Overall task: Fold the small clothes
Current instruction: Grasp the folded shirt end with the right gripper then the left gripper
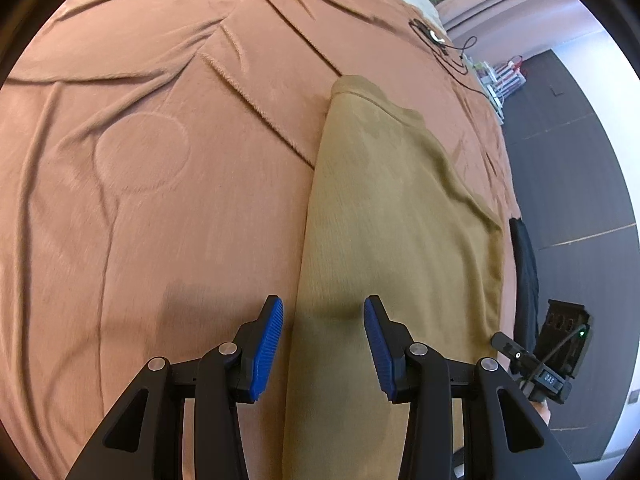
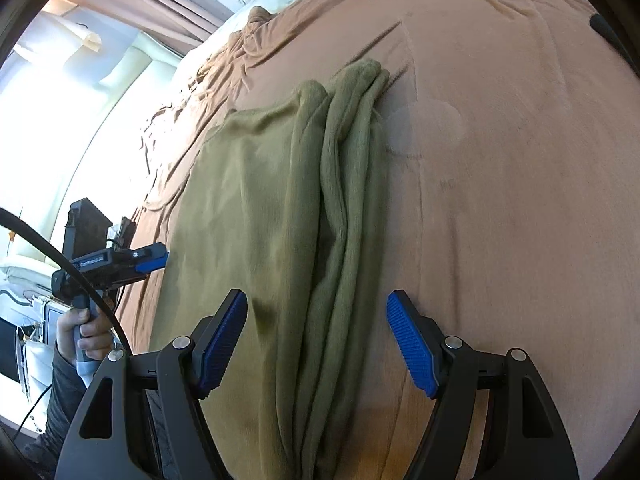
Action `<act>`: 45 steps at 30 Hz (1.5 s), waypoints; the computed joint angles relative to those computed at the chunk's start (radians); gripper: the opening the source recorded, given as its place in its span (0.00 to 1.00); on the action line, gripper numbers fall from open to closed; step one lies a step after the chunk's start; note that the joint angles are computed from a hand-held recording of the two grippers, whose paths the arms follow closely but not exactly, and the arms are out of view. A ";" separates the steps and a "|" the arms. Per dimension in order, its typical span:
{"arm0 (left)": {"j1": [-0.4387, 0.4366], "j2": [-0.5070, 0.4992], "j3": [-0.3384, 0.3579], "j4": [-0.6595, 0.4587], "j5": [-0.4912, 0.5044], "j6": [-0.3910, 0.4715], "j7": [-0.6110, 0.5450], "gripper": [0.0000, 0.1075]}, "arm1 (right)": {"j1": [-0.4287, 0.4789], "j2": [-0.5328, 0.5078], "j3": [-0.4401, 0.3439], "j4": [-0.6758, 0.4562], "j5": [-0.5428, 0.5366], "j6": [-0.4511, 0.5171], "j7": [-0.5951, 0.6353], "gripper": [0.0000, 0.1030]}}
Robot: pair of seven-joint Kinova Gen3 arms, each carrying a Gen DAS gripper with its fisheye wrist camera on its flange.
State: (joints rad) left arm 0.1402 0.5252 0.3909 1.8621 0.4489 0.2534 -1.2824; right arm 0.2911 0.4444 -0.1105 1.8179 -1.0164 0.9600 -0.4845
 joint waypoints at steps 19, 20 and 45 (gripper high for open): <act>-0.020 0.126 -0.035 -0.213 -0.021 0.081 -0.043 0.40 | -0.071 0.106 -0.067 -0.185 0.066 -0.089 -0.162 0.58; -0.018 0.131 -0.039 -0.224 -0.023 0.086 -0.044 0.40 | -0.077 0.107 -0.069 -0.192 0.076 -0.095 -0.177 0.58; -0.104 0.216 0.038 -0.300 0.043 0.083 -0.167 0.40 | 0.071 0.223 -0.135 -0.232 -0.027 0.049 -0.116 0.11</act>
